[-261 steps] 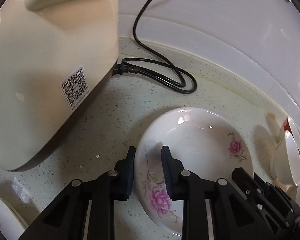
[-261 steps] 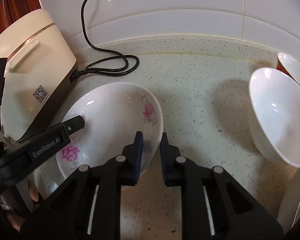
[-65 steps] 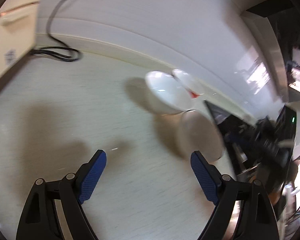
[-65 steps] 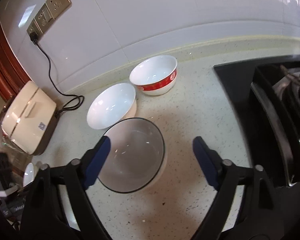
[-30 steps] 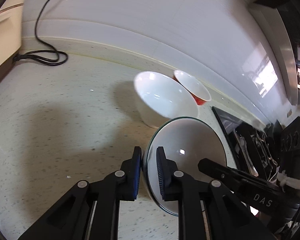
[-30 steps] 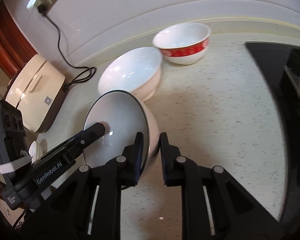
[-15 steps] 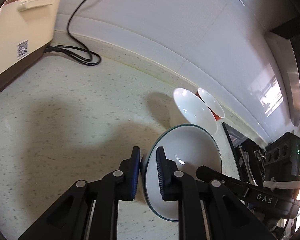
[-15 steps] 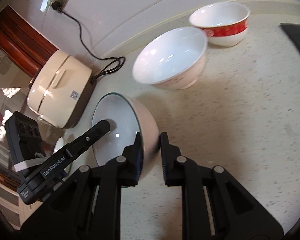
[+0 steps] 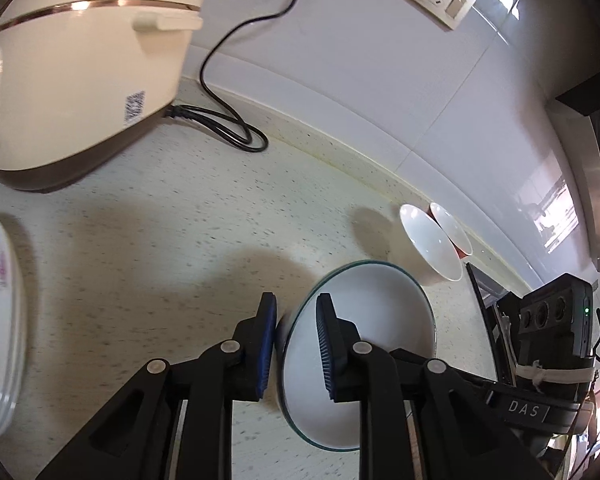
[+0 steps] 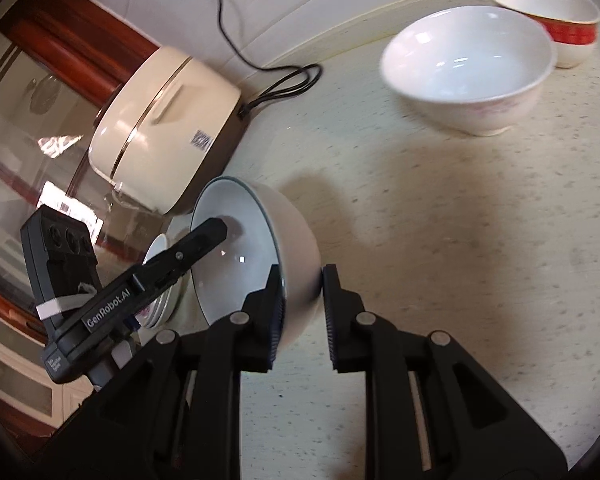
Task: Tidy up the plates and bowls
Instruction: 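Carry the white bowl with both tools toward the plate stack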
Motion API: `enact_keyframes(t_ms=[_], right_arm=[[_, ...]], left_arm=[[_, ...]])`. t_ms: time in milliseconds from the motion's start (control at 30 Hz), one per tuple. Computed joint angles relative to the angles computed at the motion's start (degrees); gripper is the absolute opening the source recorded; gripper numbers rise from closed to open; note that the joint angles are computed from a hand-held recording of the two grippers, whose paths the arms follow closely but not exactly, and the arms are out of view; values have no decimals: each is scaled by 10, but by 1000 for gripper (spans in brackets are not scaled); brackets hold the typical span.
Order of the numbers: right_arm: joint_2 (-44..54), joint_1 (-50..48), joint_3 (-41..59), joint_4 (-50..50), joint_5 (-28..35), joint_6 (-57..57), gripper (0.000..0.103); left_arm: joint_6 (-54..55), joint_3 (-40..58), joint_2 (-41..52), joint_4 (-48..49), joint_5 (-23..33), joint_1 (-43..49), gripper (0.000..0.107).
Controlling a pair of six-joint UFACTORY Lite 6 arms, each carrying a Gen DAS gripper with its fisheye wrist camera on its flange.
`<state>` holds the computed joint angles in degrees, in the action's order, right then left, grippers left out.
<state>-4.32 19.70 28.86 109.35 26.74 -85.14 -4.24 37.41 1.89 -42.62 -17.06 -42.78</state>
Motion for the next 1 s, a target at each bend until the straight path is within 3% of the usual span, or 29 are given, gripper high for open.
enact_keyframes(t_ms=[267, 433, 800, 1000], right_arm=[[24, 40, 15, 45, 18, -32, 24], [36, 71, 19, 81, 28, -59, 25], [144, 164, 83, 171, 26, -107, 25], [148, 170, 83, 190, 30, -123, 28]], left_arm=[[173, -48, -65, -167, -15, -15, 23], [223, -89, -106, -218, -20, -6, 24], [301, -148, -181, -278, -21, 34, 28], [300, -147, -166, -275, -44, 29, 29]])
